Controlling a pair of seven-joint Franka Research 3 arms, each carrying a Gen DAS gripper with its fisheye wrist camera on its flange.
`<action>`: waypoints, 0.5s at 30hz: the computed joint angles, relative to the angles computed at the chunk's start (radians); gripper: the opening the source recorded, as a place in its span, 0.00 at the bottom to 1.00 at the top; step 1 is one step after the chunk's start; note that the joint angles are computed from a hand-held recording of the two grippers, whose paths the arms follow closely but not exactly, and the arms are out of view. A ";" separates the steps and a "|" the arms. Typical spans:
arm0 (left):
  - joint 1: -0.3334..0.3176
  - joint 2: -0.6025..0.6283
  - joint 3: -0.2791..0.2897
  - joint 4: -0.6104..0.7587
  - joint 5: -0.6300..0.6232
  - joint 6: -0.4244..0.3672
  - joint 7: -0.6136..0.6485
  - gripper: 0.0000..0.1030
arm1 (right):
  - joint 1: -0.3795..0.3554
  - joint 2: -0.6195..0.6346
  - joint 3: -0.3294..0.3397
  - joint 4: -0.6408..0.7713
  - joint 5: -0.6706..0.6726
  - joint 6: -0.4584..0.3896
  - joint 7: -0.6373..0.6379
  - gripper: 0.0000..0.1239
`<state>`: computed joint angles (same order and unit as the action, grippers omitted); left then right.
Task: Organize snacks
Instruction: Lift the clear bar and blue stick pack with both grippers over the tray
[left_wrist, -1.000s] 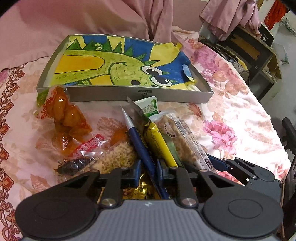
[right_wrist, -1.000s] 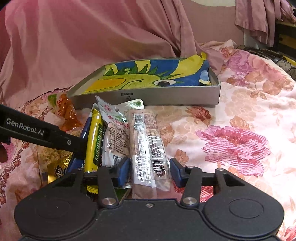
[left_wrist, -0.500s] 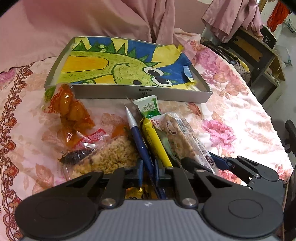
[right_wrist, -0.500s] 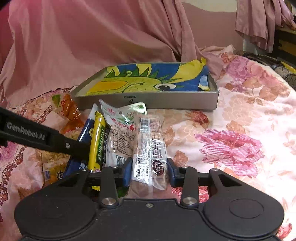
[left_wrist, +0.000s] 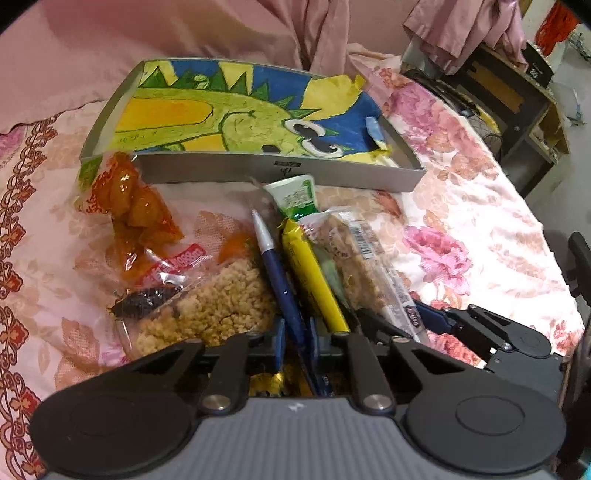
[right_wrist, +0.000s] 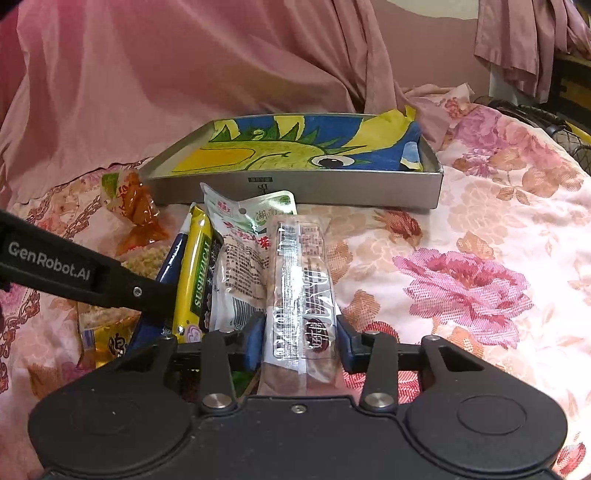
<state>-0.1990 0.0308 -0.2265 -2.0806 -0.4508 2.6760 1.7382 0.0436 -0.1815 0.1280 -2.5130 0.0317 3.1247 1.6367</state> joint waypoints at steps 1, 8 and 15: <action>0.000 0.002 0.000 -0.001 -0.007 0.001 -0.005 0.17 | -0.006 0.000 0.005 0.000 -0.007 0.001 0.004 0.34; -0.009 -0.013 -0.002 -0.011 0.058 0.007 -0.064 0.11 | -0.109 -0.027 0.100 -0.015 -0.098 0.012 0.076 0.31; -0.027 -0.067 0.007 -0.046 0.091 0.015 -0.117 0.09 | -0.326 -0.111 0.299 -0.057 -0.273 0.037 0.201 0.31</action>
<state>-0.2256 -0.0359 -0.2193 -2.1270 -0.3596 2.6909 1.6210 -0.2823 -0.2930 0.4271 -2.5696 -0.2411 3.1619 1.8372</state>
